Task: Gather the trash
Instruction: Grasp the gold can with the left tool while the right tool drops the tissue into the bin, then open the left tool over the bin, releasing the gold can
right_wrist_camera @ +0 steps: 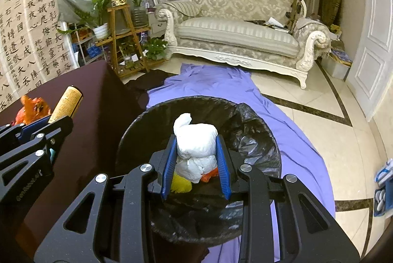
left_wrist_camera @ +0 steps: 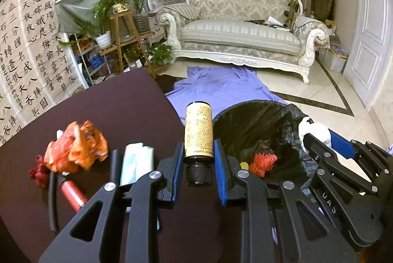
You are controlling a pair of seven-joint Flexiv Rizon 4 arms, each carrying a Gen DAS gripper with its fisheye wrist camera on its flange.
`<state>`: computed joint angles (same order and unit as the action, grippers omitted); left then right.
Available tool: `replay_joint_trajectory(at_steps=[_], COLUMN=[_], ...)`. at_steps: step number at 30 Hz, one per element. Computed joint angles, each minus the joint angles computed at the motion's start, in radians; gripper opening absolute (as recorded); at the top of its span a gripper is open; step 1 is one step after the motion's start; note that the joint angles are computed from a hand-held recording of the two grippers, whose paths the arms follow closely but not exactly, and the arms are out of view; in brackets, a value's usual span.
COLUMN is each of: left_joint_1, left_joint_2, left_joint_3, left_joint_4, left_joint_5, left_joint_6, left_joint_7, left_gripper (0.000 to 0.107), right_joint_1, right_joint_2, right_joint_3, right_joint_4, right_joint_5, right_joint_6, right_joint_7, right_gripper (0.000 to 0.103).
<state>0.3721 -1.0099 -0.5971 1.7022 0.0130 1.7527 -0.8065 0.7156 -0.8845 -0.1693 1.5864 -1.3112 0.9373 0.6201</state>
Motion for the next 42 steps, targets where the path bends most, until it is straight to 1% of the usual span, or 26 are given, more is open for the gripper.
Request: replay_joint_trajectory(at_steps=[9,10,11,13,15,16,19,27,35,42], left_joint_1=[-0.146,-0.150,-0.170,-0.172,-0.164,-0.165,-0.171,-0.141,-0.073,0.006], left_joint_2=[-0.022,-0.022,-0.020,-0.019,-0.022,-0.024,-0.021,-0.004,0.031,0.058], left_joint_3=[0.120,0.127,0.149,0.149,0.137,0.136,0.143,0.121,0.088,0.077], left_joint_4=[-0.111,-0.114,-0.125,-0.128,-0.123,-0.124,-0.127,-0.095,-0.030,0.027], left_joint_5=[-0.067,-0.073,-0.084,-0.095,-0.095,-0.094,-0.099,-0.096,-0.075,-0.057], left_joint_6=[-0.056,-0.058,-0.069,-0.075,-0.048,-0.042,-0.052,-0.042,-0.025,-0.006], left_joint_7=[0.006,0.009,0.008,0.013,0.017,0.017,0.015,0.009,-0.003,-0.023], left_gripper=[0.025,0.031,0.037,0.058,0.067,0.070,0.070,0.070,0.070,0.070], right_joint_1=[-0.033,-0.035,-0.038,-0.040,-0.041,-0.041,-0.038,-0.035,-0.008,0.026], right_joint_2=[-0.017,-0.019,-0.019,-0.019,-0.019,-0.019,-0.015,-0.004,0.000,-0.021], right_joint_3=[-0.012,-0.013,-0.017,-0.020,-0.021,-0.021,-0.021,-0.012,0.001,0.008], right_joint_4=[-0.008,-0.009,-0.005,0.000,0.004,0.006,0.015,0.027,0.026,-0.029], right_joint_5=[0.012,0.014,0.012,0.017,0.022,0.024,0.030,0.035,0.036,0.047], right_joint_6=[0.024,0.027,0.034,0.037,0.038,0.038,0.028,0.018,0.010,0.005], right_joint_7=[-0.002,-0.003,0.006,0.018,0.024,0.027,0.031,0.034,0.045,0.006], right_gripper=[0.031,0.031,0.032,0.043,0.044,0.045,0.046,0.047,0.047,0.047])
